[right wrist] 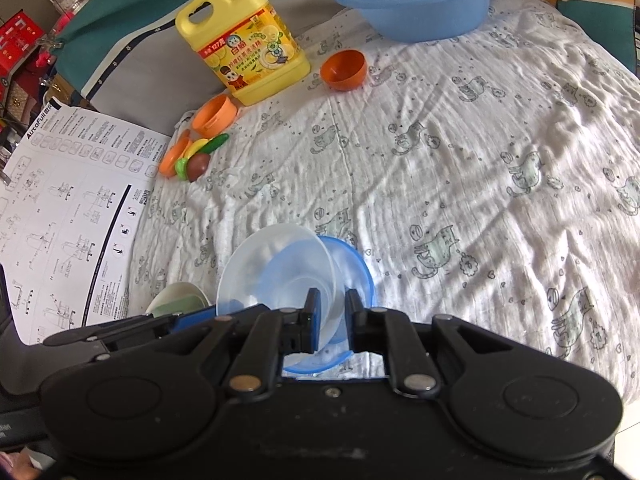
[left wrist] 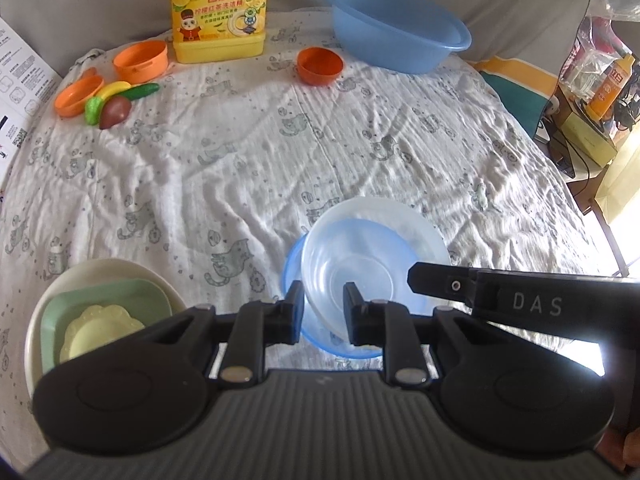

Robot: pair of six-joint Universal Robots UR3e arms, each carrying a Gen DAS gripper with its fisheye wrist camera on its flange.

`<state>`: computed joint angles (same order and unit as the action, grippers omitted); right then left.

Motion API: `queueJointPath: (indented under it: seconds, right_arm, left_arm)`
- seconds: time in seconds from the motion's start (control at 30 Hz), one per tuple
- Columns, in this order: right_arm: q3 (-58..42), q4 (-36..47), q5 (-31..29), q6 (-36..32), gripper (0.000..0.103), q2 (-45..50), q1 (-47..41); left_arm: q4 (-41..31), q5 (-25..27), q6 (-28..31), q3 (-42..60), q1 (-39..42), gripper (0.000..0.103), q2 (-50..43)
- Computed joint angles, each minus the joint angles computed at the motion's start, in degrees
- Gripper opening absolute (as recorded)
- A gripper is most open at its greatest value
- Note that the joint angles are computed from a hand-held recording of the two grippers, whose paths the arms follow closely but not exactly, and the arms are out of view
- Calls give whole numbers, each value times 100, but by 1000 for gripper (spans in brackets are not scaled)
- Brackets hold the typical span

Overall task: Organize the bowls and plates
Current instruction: 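Carry the clear bowl with both tools and lower it into the blue bowl, then open both tools to release the clear bowl, then move both tools to the small orange bowl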

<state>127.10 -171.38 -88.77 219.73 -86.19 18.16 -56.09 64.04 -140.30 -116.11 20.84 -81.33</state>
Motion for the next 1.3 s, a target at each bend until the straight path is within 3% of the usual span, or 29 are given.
queueJointPath:
  seconds: [0.37, 0.53, 0.6, 0.63, 0.67, 0.7, 0.73, 0.77, 0.83, 0.9, 1.3]
  right_arm:
    - [17, 2, 112, -35, 15, 60, -102]
    - [-9, 18, 141, -60, 17, 61, -110]
    - [-28, 36, 11, -57, 24, 10, -70]
    - [-20, 22, -68, -59, 27, -30, -62]
    - [3, -17, -126, -54, 45, -80, -59]
    - [31, -70, -161, -64, 71, -122, -68]
    - [57, -138, -243, -75, 82, -140, -56]
    - [38, -178, -389, -82, 91, -130, 12]
    - [-67, -88, -607, -156, 94, -95, 117]
    - [-121, -31, -713, -154, 103, -37, 178]
    - [-210, 169, -876, -265, 103, 45, 244]
  left_arm:
    - [37, 91, -94, 70, -99, 21, -210]
    - [108, 117, -112, 15, -108, 29, -150]
    - [158, 121, -166, 5, -63, 39, -73]
    - [230, 123, -203, -24, -18, 54, -20]
    - [242, 82, -198, -22, 49, 66, 28]
    - [292, -12, -183, -89, 146, 85, 113]
    - [382, -85, -174, -177, 230, 95, 206]
    - [469, -104, -163, -225, 272, 97, 251]
    - [599, -55, -155, -288, 316, 102, 271]
    - [644, 31, -179, -326, 348, 103, 241]
    - [587, 48, -94, -360, 453, 103, 190]
